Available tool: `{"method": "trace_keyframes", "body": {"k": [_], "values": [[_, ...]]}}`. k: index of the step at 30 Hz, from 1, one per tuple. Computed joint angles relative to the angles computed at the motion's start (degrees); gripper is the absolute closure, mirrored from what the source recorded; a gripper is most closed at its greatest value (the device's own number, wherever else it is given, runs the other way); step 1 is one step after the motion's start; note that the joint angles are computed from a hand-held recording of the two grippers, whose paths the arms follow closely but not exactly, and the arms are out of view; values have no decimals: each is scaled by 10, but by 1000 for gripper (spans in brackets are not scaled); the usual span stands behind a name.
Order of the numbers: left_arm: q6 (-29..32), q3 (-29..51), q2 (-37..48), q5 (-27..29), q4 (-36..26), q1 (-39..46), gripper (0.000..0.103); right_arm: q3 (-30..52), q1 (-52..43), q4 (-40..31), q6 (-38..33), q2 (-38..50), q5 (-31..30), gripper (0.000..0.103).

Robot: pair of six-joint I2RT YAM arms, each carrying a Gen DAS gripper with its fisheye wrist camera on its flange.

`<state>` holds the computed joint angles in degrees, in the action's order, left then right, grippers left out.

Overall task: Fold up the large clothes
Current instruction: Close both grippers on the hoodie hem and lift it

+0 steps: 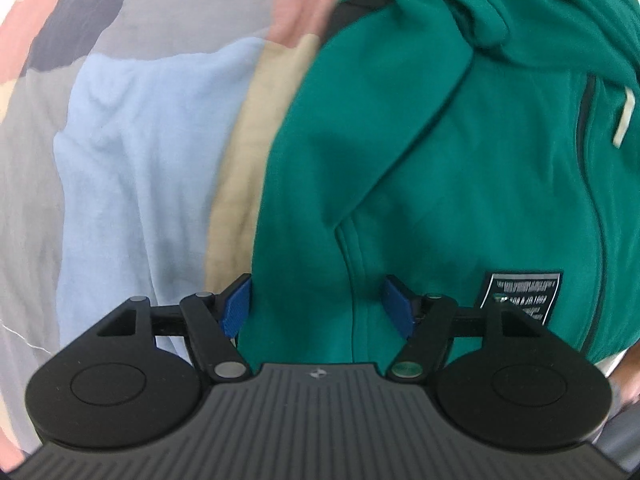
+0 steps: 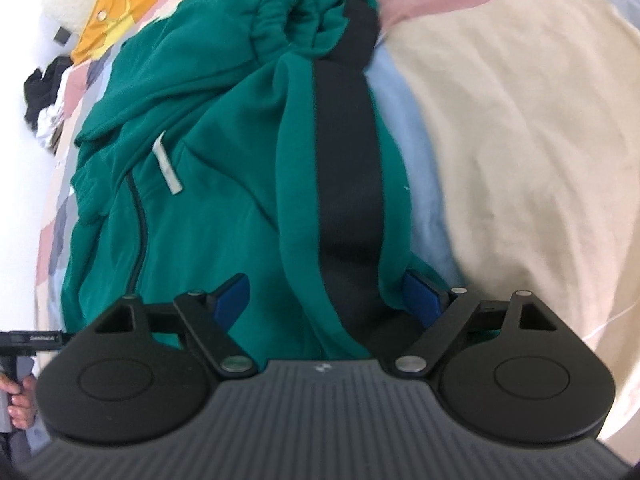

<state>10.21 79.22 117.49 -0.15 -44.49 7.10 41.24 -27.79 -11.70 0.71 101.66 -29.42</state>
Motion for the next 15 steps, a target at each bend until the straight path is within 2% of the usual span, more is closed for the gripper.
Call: {"method": "trace_keyframes", "body": {"k": [1,3,4,5,6,8,10,11,13,15], "values": [[5,-9,-6,-8,5,-7,33,-2,8,-7,-9,-5,-1,17],[13,-27,-20,-24,16,-22,45,-10,28,-7,-30,-17,10,22],[10,-39,-27,-31,25,-31,49,-12,39,-6,-38,-21,22,29],[13,-50,-37,-34,33,-38,59,-17,50,0,-42,-24,39,40],[16,-61,-46,-37,41,-44,68,-18,56,3,-44,-26,52,46],[19,-83,-69,-45,62,-57,78,-25,56,17,-40,-31,57,67],[6,-94,-90,-14,71,-48,84,-35,44,30,-35,-45,38,80],[-8,-94,-100,11,71,-35,88,-43,40,41,-31,-55,34,93],[-32,-100,-122,63,76,-1,91,-56,24,60,-24,-77,38,94],[-56,-100,-147,125,73,40,94,-49,-17,51,-13,-81,-24,95]]}}
